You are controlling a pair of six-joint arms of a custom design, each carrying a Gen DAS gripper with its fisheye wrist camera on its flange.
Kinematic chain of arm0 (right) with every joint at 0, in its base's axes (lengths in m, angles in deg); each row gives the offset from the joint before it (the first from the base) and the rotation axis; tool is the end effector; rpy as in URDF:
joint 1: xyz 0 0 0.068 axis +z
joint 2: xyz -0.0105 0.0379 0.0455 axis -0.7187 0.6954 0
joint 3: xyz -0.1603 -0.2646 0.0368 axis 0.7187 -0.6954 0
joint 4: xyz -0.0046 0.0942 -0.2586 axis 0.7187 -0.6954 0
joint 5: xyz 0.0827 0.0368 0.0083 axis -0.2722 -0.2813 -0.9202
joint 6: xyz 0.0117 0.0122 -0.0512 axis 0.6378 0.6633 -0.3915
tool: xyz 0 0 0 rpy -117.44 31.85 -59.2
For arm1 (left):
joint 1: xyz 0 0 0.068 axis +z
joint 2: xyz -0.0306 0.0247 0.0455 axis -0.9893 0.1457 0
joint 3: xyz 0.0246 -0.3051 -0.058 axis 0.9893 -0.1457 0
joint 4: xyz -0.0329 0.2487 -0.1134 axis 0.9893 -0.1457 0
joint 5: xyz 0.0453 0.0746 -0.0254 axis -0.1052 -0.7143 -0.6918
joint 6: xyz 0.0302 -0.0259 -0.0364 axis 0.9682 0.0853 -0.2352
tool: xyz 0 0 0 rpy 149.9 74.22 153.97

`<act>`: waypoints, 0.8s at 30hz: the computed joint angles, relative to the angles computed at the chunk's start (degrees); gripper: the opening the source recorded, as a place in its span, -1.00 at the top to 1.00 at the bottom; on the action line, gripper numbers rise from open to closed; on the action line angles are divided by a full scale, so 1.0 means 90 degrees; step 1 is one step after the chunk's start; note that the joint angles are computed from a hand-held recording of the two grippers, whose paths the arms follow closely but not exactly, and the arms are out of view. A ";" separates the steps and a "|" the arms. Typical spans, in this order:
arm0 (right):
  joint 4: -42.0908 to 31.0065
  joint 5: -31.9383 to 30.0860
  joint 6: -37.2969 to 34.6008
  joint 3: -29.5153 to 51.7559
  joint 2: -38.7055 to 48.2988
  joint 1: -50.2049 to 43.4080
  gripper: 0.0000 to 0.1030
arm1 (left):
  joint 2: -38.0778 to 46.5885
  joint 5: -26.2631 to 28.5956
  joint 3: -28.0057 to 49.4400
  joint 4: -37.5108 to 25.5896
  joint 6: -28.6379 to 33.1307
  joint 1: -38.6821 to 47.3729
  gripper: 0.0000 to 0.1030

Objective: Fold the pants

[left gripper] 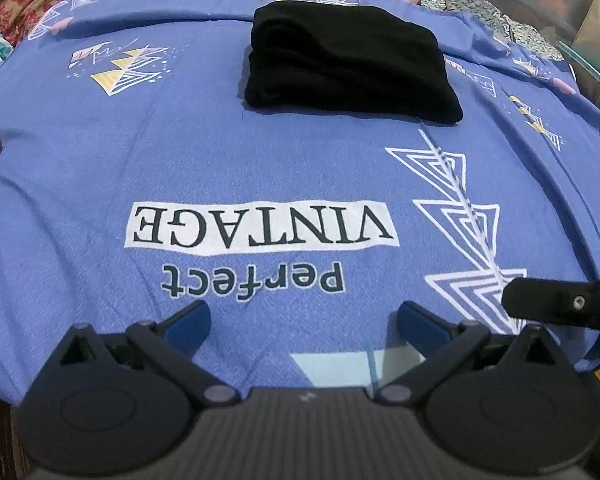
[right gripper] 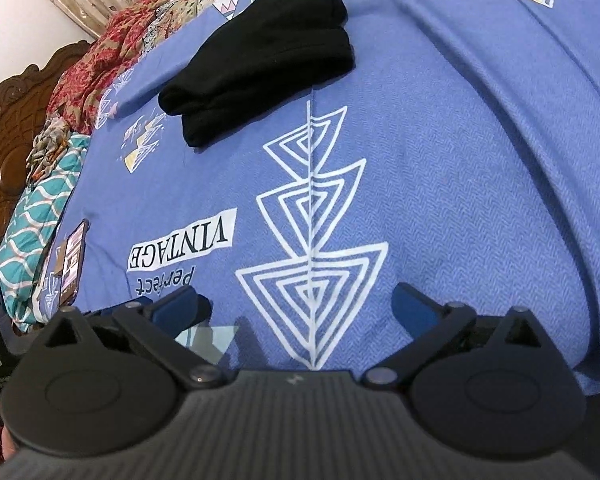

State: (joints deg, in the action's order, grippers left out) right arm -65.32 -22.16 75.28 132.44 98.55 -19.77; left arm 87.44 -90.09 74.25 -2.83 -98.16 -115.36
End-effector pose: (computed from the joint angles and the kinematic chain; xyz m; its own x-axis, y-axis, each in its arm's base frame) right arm 0.3180 0.1714 0.1406 -0.8948 -0.0839 -0.4386 -0.3166 0.8118 0.4907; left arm 0.1792 -0.1058 0.1482 -0.7998 -0.2760 -0.5330 -0.2455 0.9608 -0.1290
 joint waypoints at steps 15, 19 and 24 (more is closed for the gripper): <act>0.0063 -0.0012 0.0127 -0.0065 -0.0047 -0.0036 -1.00 | -0.0278 0.0363 -0.0252 0.0362 0.0054 0.0357 -1.00; 0.0080 -0.0021 0.0173 -0.0066 -0.0047 -0.0026 -1.00 | -0.0179 0.0273 -0.0176 0.0286 0.0067 0.0266 -1.00; 0.0110 -0.0079 0.0195 -0.0084 -0.0052 -0.0059 -1.00 | -0.0146 0.0235 -0.0153 0.0267 0.0026 0.0229 -1.00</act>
State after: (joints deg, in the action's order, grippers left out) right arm -64.34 -22.87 77.04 131.69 98.08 -20.31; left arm 86.13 -87.97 72.87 -0.43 -97.93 -113.30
